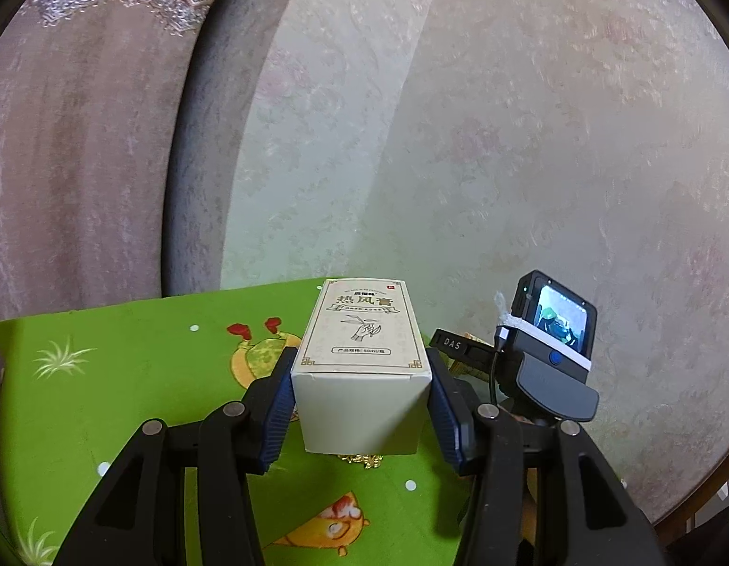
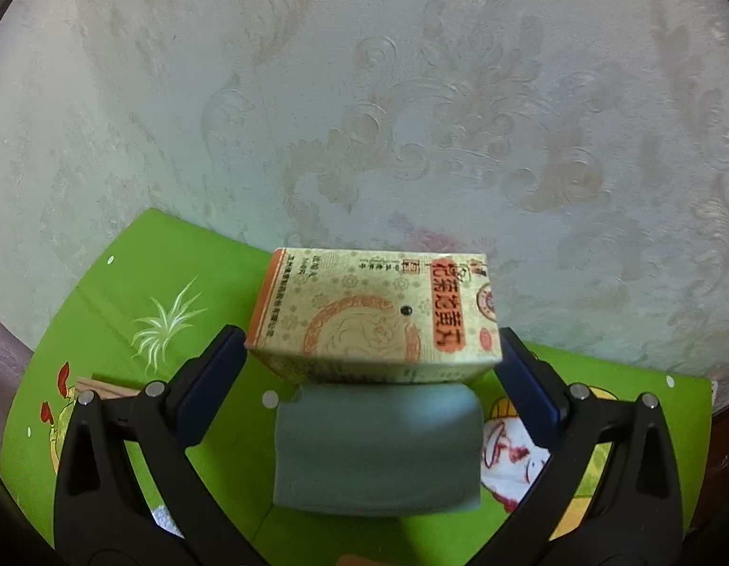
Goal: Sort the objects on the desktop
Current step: 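Grasp the white medicine box with left gripper while right grasps the yellow printed box, then carry the white box and yellow printed box over the purple-rimmed box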
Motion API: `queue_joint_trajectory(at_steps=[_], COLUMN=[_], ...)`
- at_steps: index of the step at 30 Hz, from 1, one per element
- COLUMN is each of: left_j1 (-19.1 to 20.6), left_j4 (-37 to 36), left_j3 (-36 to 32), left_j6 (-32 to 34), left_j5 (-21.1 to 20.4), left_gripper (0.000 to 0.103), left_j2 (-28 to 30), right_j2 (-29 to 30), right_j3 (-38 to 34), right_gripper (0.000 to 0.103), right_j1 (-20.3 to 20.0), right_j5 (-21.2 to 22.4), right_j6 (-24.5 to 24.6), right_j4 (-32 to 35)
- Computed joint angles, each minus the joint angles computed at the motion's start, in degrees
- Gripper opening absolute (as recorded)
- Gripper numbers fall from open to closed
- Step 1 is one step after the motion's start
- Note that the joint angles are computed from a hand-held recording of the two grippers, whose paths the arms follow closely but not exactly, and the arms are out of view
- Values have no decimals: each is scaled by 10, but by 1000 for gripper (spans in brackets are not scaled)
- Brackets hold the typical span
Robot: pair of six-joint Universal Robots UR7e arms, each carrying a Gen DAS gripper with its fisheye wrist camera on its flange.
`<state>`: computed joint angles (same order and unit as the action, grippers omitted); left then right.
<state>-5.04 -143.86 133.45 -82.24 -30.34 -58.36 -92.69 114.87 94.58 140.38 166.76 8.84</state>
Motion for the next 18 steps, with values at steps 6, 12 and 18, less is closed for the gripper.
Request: queue_joint_trajectory(at_steps=[6,12,18], left_j1=[-36,-76,-117], left_j4=[108,306,577], left_j3=[2,-24,-72], left_j6=[-90,-234,-429], left_j5=[11,19,-9], left_gripper=[52,52,52], left_j2=[-30,-56,-79], right_j2=[-47,-99,-160], right_j3=[18,44,83], right_gripper=[100,100,100], right_j1=[-30,-10,22], right_j5=[-68,-95,-141], right_j6=[-2,-33,-93], right_j4=[8,-22,-63])
